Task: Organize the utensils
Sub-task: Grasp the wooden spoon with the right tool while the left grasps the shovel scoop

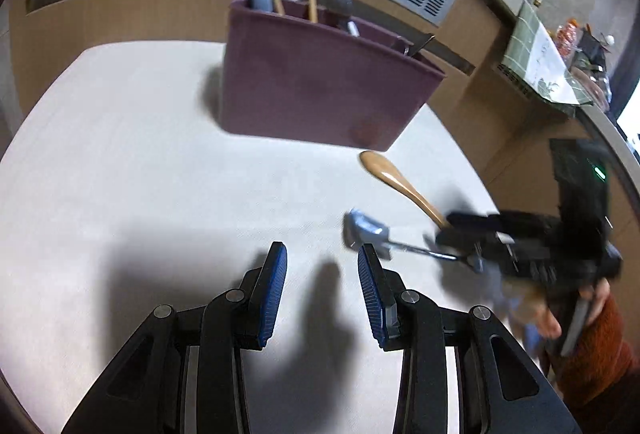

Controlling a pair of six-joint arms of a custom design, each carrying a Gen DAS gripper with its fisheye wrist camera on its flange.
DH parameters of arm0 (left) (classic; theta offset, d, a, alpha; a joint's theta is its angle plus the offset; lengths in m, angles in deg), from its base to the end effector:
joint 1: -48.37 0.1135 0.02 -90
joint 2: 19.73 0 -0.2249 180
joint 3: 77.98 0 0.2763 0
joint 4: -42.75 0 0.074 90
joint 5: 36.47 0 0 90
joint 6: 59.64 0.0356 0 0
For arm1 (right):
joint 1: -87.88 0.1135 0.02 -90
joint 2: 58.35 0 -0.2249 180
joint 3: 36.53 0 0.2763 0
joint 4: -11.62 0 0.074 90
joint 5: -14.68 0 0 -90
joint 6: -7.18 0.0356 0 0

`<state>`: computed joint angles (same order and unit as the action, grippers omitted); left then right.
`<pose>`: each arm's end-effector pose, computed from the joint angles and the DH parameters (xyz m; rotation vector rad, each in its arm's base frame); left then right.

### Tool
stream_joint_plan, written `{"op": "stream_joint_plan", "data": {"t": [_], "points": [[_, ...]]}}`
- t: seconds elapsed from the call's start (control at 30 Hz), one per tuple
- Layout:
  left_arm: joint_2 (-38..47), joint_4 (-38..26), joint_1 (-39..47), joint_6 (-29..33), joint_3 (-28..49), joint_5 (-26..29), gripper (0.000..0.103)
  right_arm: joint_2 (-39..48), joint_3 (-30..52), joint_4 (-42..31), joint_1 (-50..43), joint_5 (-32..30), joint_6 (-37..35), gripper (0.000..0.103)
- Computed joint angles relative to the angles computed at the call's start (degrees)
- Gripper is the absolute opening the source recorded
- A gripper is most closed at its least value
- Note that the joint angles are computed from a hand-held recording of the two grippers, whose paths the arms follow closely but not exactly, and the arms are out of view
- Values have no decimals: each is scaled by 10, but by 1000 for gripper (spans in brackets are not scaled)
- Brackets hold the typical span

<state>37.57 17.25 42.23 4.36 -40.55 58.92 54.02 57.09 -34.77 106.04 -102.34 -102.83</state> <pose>0.2335 -0.0285 0.1310 -0.3668 2.3630 -0.3798 0.3861 0.1437 0.1367 -0.9938 2.4455 0.6239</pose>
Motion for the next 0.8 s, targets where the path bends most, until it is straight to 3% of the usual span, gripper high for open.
{"op": "stream_joint_plan", "data": {"t": [0.17, 0.33, 0.47, 0.57, 0.67, 0.8], "points": [[-42, -38, 15, -16, -21, -4, 38, -45, -48, 37, 68, 96, -20, 38], [-75, -71, 26, -19, -42, 7, 38, 50, 74, 38, 96, 146, 9, 38], [-108, -88, 30, -13, -58, 33, 38, 81, 127, 7, 97, 147, -6, 38], [-102, -77, 30, -13, -60, 44, 38, 29, 49, 41, 80, 152, -17, 38], [-80, -63, 31, -17, -51, 54, 38, -50, -78, 112, 55, 139, -28, 41], [-33, -44, 19, -30, -25, 69, 38, -129, -175, 119, 49, 129, -4, 45]]}}
